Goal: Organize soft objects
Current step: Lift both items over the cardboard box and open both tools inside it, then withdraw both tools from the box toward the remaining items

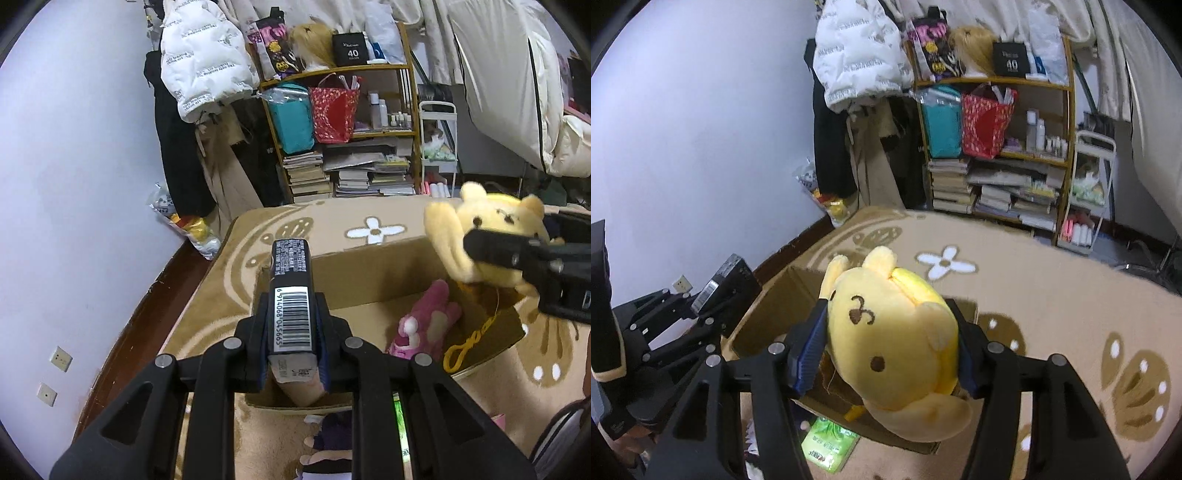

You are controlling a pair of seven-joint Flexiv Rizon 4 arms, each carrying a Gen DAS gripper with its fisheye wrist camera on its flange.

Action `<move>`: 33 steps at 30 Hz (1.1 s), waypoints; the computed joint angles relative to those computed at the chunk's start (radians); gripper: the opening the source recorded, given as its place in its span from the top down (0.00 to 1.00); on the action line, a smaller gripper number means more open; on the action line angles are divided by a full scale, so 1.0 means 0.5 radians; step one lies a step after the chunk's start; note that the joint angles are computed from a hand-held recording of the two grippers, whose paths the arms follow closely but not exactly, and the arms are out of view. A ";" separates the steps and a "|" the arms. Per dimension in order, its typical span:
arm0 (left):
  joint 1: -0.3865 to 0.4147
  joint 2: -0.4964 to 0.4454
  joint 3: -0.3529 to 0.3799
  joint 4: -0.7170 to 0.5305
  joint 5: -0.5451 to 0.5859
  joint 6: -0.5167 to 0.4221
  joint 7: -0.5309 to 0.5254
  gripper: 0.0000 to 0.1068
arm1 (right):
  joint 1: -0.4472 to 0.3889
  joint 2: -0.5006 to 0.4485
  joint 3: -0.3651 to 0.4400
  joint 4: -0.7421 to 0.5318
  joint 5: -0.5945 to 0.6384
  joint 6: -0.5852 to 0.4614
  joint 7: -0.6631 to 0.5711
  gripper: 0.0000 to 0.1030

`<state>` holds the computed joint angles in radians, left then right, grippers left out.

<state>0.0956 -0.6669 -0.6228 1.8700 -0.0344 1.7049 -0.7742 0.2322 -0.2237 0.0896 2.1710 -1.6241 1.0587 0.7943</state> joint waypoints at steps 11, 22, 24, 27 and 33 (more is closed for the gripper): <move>-0.124 -0.034 0.147 -0.079 -0.091 -0.116 0.036 0.75 | -0.065 -0.153 -0.034 -0.040 -0.125 0.219 0.133 0.34; -0.045 0.003 0.092 -0.014 -0.122 -0.057 0.009 0.16 | -0.035 -0.108 -0.010 -0.011 -0.044 0.149 0.118 0.10; 0.014 0.008 0.028 0.008 -0.113 -0.061 0.016 0.16 | -0.032 -0.082 -0.006 0.005 -0.054 0.149 0.161 0.06; 0.028 0.037 0.035 0.031 -0.100 -0.031 0.003 0.13 | -0.042 -0.051 0.002 0.028 0.023 0.187 0.165 0.05; 0.231 0.098 -0.141 0.135 -0.069 -0.013 -0.026 0.06 | -0.015 0.041 0.027 0.096 0.131 0.145 0.165 0.00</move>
<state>0.2110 -0.6177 -0.6932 1.9373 -0.0688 1.6982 -0.7874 0.2247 -0.2031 0.1028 2.2188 -1.5588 1.1312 0.8766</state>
